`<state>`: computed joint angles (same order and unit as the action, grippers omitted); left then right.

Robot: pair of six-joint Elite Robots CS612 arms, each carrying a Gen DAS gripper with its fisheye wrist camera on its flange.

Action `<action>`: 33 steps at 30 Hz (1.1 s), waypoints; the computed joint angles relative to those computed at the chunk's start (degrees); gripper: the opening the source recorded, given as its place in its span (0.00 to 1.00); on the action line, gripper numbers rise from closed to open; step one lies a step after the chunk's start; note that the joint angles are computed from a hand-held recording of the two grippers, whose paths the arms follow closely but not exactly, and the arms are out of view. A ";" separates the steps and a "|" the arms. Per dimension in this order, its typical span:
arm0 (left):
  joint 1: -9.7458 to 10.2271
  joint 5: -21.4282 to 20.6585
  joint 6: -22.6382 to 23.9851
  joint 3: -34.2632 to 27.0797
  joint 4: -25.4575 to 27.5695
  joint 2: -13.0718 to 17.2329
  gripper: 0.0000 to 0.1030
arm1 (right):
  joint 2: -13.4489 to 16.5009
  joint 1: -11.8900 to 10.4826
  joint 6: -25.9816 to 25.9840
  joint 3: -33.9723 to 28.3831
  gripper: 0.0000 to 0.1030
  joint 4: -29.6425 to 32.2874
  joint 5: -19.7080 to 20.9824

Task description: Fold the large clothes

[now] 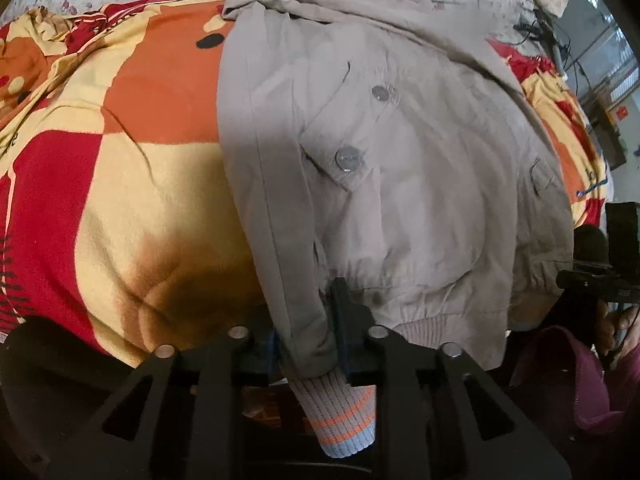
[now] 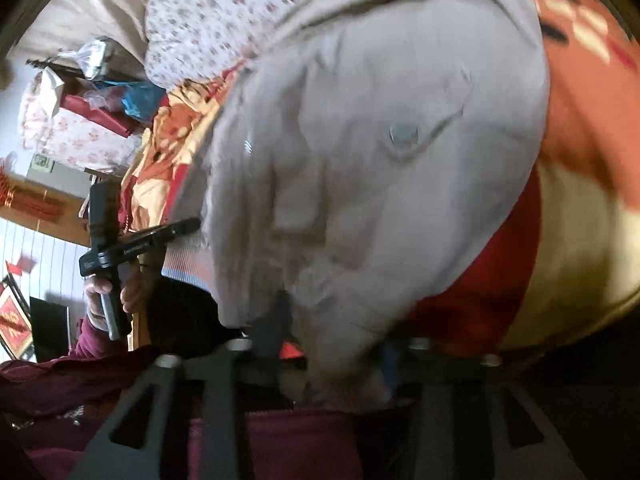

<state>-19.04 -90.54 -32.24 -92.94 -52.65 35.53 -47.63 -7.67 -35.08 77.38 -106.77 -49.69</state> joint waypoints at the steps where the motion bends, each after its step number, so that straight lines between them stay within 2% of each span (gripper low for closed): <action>1: -0.15 0.38 0.16 0.08 0.21 0.08 0.37 | 0.00 -0.08 -0.26 0.02 0.47 0.42 0.08; 3: -0.34 0.88 0.56 0.09 0.43 0.22 0.48 | -0.03 0.03 -0.01 0.19 0.49 0.57 -0.13; 8: -1.06 3.15 1.65 -0.47 0.79 0.77 0.51 | 0.19 1.15 -1.41 -0.56 0.47 1.09 -3.28; 9: -1.12 3.36 1.91 -0.64 0.97 0.81 0.51 | 0.08 1.37 -1.88 -0.53 0.40 0.88 -3.94; 10: -1.20 3.48 2.14 -0.68 1.17 0.76 0.51 | -0.13 1.52 -2.50 -0.37 0.29 0.67 -4.04; 11: -1.16 3.32 2.27 -0.65 1.32 0.70 0.50 | -0.37 1.68 -2.44 -0.16 0.22 0.20 -3.91; 12: -1.08 2.97 2.22 -0.76 1.36 0.69 0.44 | -0.62 1.59 -2.25 0.15 0.15 -0.44 -3.18; 13: -0.99 2.57 2.02 -0.55 1.17 0.56 0.36 | -0.69 1.41 -2.20 0.34 0.12 -0.65 -2.11; 15: -0.77 2.28 1.50 -0.78 1.29 0.47 0.27 | -0.91 0.73 -2.67 0.71 0.08 -1.04 1.07; 19: -0.58 1.98 0.71 -0.58 0.47 0.03 0.17 | -1.89 0.10 -3.95 1.67 0.05 -4.09 5.15; 23: -0.30 3.09 0.68 -1.18 -2.55 -0.69 0.14 | -2.30 -0.21 -3.06 1.93 0.04 -7.63 8.16; 26: 0.63 3.90 -0.47 -0.32 -8.06 -1.88 0.14 | -1.81 -0.80 0.50 1.49 0.04 -11.83 12.65; 28: 1.63 3.49 -2.09 1.97 -12.84 -3.10 0.14 | -0.92 -1.27 4.69 0.84 0.03 -16.14 16.18; 32: 3.08 4.62 -3.68 7.05 -20.44 -5.21 0.12 | 2.52 -1.64 19.71 -2.14 0.02 -30.78 21.29; 33: 3.35 5.31 -3.89 7.92 -21.57 -5.64 0.00 | 3.75 -1.64 24.65 -3.48 0.02 -35.49 21.98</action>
<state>-15.69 -85.22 -36.12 -85.02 -74.22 29.89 -43.89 -9.31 -10.42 73.90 -142.26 -27.71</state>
